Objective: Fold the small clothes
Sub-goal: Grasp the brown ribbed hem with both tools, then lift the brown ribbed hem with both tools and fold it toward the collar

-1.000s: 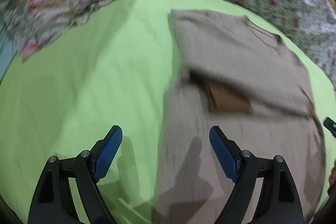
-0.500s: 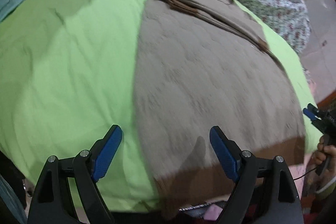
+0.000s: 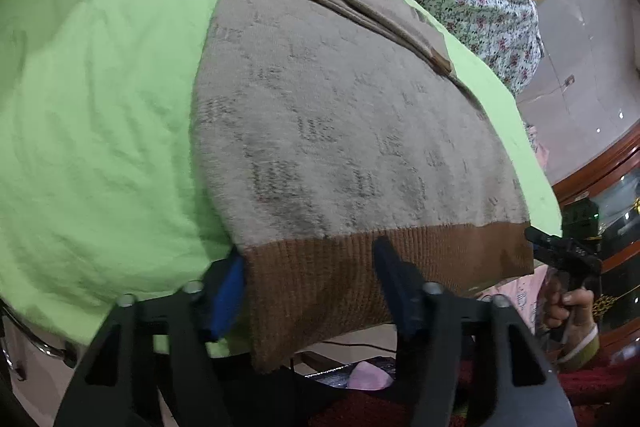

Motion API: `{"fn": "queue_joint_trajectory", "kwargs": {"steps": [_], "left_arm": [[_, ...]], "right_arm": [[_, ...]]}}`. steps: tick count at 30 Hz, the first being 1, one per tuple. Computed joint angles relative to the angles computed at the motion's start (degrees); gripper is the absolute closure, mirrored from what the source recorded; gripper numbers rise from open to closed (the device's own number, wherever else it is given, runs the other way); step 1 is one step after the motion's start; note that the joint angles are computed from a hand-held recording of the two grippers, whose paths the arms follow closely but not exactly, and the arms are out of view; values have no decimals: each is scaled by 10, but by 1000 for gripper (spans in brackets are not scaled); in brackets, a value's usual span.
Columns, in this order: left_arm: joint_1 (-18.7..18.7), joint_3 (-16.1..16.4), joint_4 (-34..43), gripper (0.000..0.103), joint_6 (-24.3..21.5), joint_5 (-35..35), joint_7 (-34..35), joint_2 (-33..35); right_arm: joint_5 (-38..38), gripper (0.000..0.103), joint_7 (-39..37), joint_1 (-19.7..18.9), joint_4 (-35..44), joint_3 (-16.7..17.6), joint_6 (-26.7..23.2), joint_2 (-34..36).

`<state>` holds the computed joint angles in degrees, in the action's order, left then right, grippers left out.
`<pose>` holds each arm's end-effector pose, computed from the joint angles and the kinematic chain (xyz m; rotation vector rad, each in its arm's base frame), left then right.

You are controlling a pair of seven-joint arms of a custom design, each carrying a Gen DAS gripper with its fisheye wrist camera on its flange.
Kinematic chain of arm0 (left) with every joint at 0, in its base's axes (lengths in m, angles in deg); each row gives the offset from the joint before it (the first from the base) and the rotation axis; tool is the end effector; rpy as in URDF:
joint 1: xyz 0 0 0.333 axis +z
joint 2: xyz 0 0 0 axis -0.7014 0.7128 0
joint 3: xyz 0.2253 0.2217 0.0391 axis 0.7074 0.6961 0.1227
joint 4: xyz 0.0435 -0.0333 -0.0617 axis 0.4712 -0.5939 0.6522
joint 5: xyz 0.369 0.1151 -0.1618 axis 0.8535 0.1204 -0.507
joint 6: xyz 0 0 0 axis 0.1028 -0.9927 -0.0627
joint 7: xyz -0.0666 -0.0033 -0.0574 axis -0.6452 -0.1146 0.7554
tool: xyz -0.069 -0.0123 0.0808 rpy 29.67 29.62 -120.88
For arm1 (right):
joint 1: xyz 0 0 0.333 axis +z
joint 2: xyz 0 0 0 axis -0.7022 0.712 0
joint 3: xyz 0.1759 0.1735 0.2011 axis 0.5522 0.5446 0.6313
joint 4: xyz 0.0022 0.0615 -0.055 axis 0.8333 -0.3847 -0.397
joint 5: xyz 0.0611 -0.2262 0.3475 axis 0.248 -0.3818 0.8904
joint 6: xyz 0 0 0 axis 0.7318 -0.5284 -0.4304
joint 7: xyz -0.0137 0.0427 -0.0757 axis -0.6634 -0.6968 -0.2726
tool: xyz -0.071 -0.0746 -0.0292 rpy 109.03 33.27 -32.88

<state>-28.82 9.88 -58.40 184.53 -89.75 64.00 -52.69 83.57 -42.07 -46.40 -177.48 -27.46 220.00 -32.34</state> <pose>0.6706 -0.1197 0.2768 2.1524 -1.9669 1.0513 0.6223 0.0216 0.2748 -1.5491 1.7067 0.3345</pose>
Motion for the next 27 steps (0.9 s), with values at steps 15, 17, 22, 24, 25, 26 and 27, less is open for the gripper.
{"fn": "queue_joint_trajectory", "kwargs": {"steps": [15, 17, 22, 24, 25, 26, 27], "left_arm": [[40, -27, -12, 97, -19, -112, 111, -4], [45, -30, -11, 97, -22, -140, 128, -8], [65, -55, -1, 98, -16, -249, 219, -31], [66, -58, 16, 97, -10, -286, 253, -36], [63, -55, 23, 97, -9, -297, 263, -38], [59, -52, 36, 97, -5, -309, 274, -37], [54, -48, 54, 97, 0, -319, 285, -33]], "right_arm": [[-10, 96, -18, -11, -23, -9, -20, -9], [-5, 96, -16, -12, -19, -9, -26, -8], [79, 96, -73, -30, -5, -5, -70, -16], [109, 96, -85, -33, 6, -7, -82, -17], [120, 96, -89, -35, 13, -9, -89, -17], [130, 96, -92, -36, 21, -10, -94, -15], [139, 96, -95, -38, 32, -12, -99, -13]]}}
